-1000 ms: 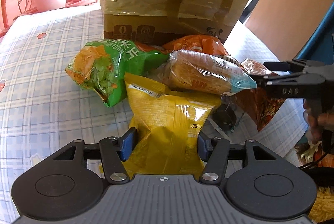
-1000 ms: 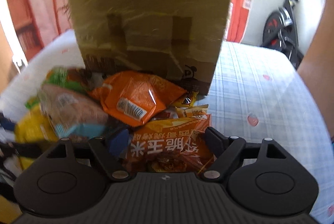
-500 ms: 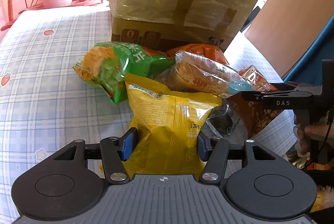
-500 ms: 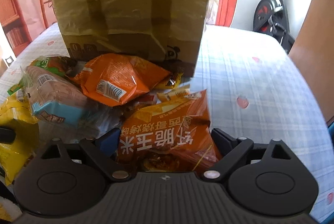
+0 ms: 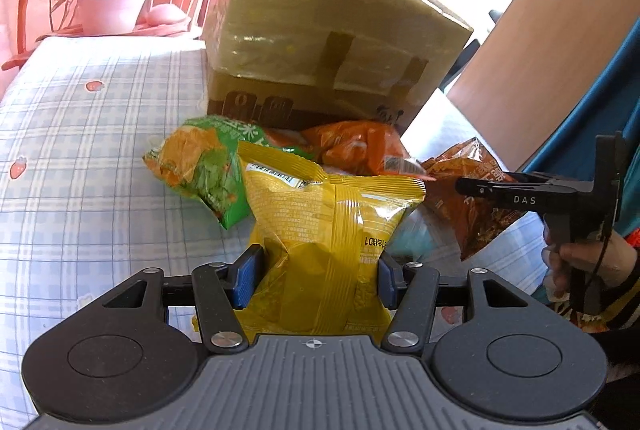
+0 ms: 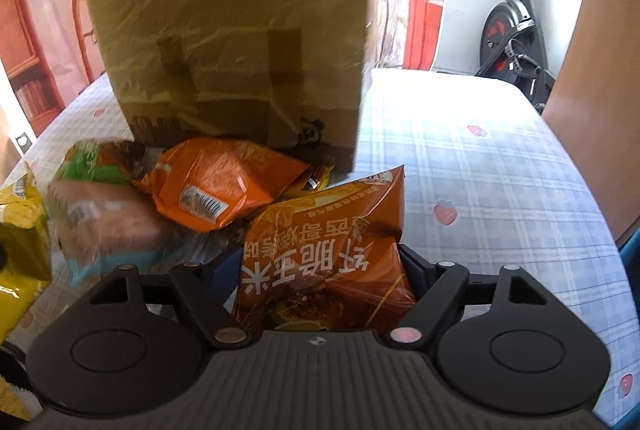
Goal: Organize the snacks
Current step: 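Carry the yellow bag with the left gripper while the right carries the orange bag to the box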
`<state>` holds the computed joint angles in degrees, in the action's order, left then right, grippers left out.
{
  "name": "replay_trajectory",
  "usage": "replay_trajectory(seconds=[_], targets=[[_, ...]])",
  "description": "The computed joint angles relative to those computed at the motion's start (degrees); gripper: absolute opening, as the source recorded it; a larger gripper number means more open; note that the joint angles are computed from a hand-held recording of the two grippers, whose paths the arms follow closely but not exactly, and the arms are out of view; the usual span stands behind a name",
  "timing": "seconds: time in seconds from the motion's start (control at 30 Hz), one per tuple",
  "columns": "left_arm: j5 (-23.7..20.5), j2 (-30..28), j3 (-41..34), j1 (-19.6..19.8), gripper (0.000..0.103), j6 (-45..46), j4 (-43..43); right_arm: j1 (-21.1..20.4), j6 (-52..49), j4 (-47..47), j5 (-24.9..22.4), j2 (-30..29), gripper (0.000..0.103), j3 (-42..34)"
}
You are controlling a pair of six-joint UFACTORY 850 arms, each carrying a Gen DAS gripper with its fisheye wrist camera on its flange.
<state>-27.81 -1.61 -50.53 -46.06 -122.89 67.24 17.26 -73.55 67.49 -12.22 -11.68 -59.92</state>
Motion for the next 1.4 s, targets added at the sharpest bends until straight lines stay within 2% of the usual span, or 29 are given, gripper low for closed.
replay_trajectory(seconds=[0.23,0.53,0.83,0.97,1.13,1.23,1.33,1.4], targets=[[-1.21,1.67,1.35,-0.31,0.060,-4.86,2.09,-1.08,-9.60,10.96,-0.39,1.25,0.081,0.22],[-5.34,3.28,0.92,-0.07,0.060,-9.73,7.74,-1.67,-20.58,22.96,-2.66,2.47,0.080,-0.20],[-9.94,2.75,-5.26,2.36,0.060,-3.83,14.59,-3.28,-28.65,34.02,-9.02,4.16,0.080,-3.39],[-10.76,0.56,-10.37,4.55,0.060,1.09,16.82,-4.27,-28.72,35.46,-13.16,3.37,0.081,-7.49],[-9.69,-5.10,-19.51,8.74,0.060,7.52,16.64,-3.17,-31.80,36.68,-14.25,-1.32,0.081,-16.44],[-8.74,-9.73,-25.91,11.88,0.060,12.84,13.08,-1.92,-27.56,33.36,-13.43,-6.97,0.080,-24.45],[-8.27,-14.65,-32.30,14.81,0.060,20.25,7.40,-0.23,-23.21,29.32,-10.11,-13.20,0.080,-32.66],[-6.95,-17.76,-36.29,16.75,0.060,26.28,1.90,0.98,-14.89,22.05,-7.65,-17.63,0.080,-38.37]])
